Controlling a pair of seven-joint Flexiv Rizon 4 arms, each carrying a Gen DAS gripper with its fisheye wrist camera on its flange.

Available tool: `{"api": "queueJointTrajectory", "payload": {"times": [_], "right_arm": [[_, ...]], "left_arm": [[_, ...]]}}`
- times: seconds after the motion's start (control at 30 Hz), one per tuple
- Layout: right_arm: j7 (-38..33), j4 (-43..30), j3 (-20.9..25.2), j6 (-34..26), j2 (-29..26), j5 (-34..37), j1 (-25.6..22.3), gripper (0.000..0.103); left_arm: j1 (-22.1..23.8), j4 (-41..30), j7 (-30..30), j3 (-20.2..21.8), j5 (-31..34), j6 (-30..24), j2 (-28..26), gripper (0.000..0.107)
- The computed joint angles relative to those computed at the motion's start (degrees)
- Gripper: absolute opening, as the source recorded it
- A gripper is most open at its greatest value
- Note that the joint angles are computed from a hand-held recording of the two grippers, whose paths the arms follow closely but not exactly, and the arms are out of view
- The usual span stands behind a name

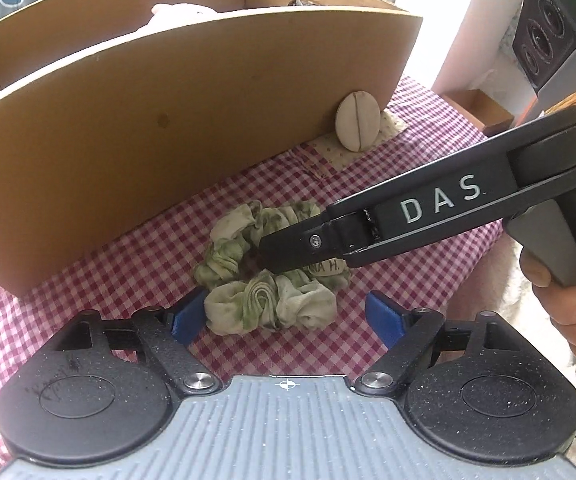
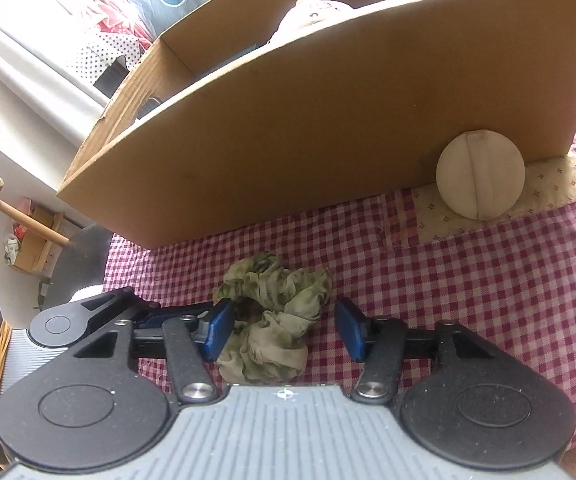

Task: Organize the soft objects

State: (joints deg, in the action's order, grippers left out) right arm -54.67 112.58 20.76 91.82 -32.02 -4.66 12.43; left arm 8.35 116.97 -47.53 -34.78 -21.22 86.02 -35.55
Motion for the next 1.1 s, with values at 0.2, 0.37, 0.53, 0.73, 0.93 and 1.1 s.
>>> {"api": "queueJointTrajectory", "payload": {"times": [0.2,0.37,0.53,0.73,0.93,1.1], "right_arm": [[-0.2,0.1,1.1,1.3,-0.5,0.2,-0.9,0.053],[-0.6,0.3,2.8,1.8,-0.6,0.2,-2.6,0.050],[-0.9,0.1,5.7,2.2,-1.4,0.4,-5.1,0.044],[-1.4,0.3,9.3,3.0,-2.3,0.5,-8.4,0.039],[-1.2,1.3,11.8,4.6,-2.4,-0.2,-10.8,0.038],[0.0,2.9,12.9,6.7,-1.8,-1.6,-12.0,0.038]], "left_arm": [[-2.3,-1.4,-0.8,2.0,0.7,0.3,-0.6,0.078],[-2.9,-2.0,-1.6,2.6,0.8,0.5,-0.9,0.074],[-2.0,-2.4,-2.1,1.4,0.6,0.6,-1.6,0.070],[-0.8,-1.9,-2.0,0.2,0.5,0.3,-1.2,0.069],[2.0,-0.3,-1.6,-3.2,0.7,1.7,-0.6,0.068],[3.8,0.7,-2.4,-5.4,2.0,2.9,-0.3,0.068]]}}
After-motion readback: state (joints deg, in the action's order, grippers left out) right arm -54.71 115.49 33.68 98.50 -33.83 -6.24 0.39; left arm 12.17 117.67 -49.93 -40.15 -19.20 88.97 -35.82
